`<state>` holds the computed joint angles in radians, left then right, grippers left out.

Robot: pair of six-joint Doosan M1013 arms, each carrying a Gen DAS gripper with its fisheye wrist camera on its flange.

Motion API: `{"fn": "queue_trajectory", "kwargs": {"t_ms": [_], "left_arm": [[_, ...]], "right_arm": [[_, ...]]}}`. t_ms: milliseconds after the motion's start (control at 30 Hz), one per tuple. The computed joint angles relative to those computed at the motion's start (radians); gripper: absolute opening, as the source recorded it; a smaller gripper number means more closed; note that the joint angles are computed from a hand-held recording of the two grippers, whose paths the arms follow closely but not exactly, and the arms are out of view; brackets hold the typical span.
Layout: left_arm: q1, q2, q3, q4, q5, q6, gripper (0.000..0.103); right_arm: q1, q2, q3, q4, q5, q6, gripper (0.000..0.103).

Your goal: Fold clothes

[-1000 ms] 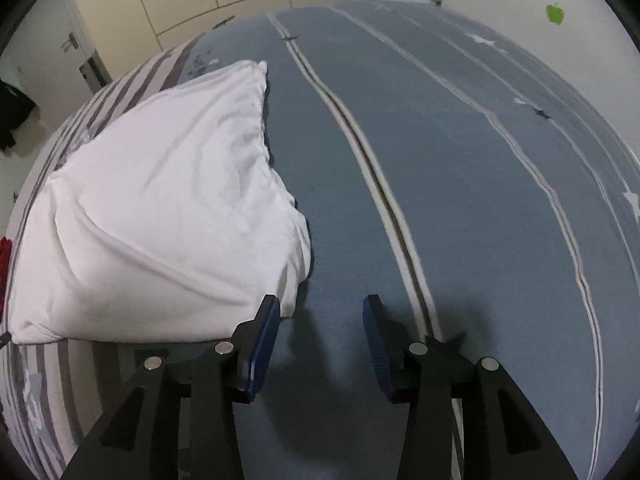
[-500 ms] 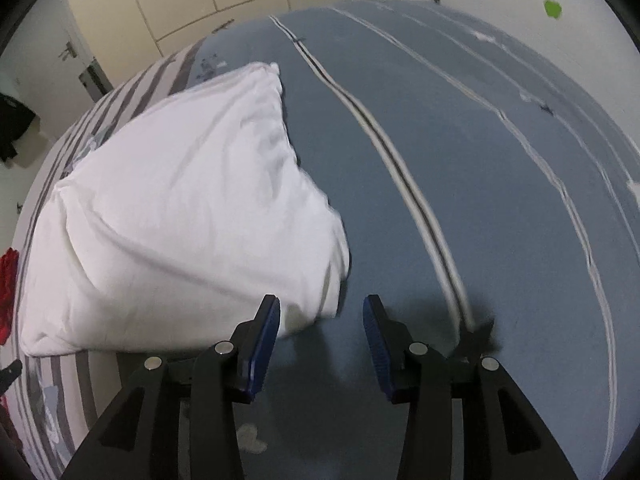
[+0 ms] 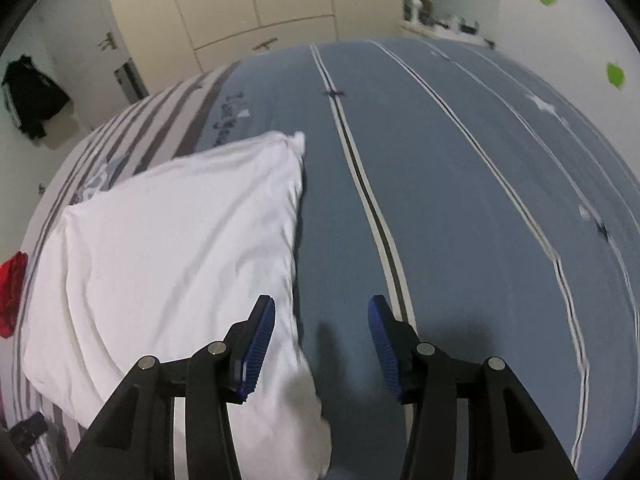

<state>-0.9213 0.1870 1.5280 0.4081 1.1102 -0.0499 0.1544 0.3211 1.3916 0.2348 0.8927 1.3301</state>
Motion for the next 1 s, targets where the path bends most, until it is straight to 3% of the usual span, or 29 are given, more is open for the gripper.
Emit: {"fn": "queue_trajectory", "kwargs": {"t_ms": [133,267,367,467,567,633,800,1000], "left_arm": [[-0.009,0.032,-0.035,-0.006,0.001,-0.016,0.053],[-0.033,0.110,-0.145,0.068,0.146,0.081,0.053],[-0.034,0.152,-0.200,0.122,0.196,0.189,0.053],[-0.017,0.147,-0.192,0.123,0.166,0.196,0.053],[0.010,0.091,-0.117,0.077,0.023,0.097,0.053],[0.018,0.066,-0.084,0.053,-0.033,0.057,0.053],[0.001,0.078,-0.099,0.042,0.027,0.153,0.053],[-0.002,0.070,-0.094,0.083,0.093,0.123,0.053]], "right_arm": [[0.001,0.025,-0.046,0.042,0.014,-0.054,0.046],[0.006,0.030,-0.054,0.058,0.020,-0.080,0.046],[0.007,0.023,-0.041,0.062,0.025,-0.073,0.046],[0.005,-0.014,0.009,0.088,0.019,-0.066,0.046],[0.013,-0.063,0.074,0.125,0.025,-0.118,0.047],[0.022,-0.098,0.122,0.164,0.036,-0.147,0.047],[0.070,-0.158,0.220,0.184,0.065,-0.177,0.047],[0.121,-0.184,0.283,0.179,0.078,-0.190,0.047]]}}
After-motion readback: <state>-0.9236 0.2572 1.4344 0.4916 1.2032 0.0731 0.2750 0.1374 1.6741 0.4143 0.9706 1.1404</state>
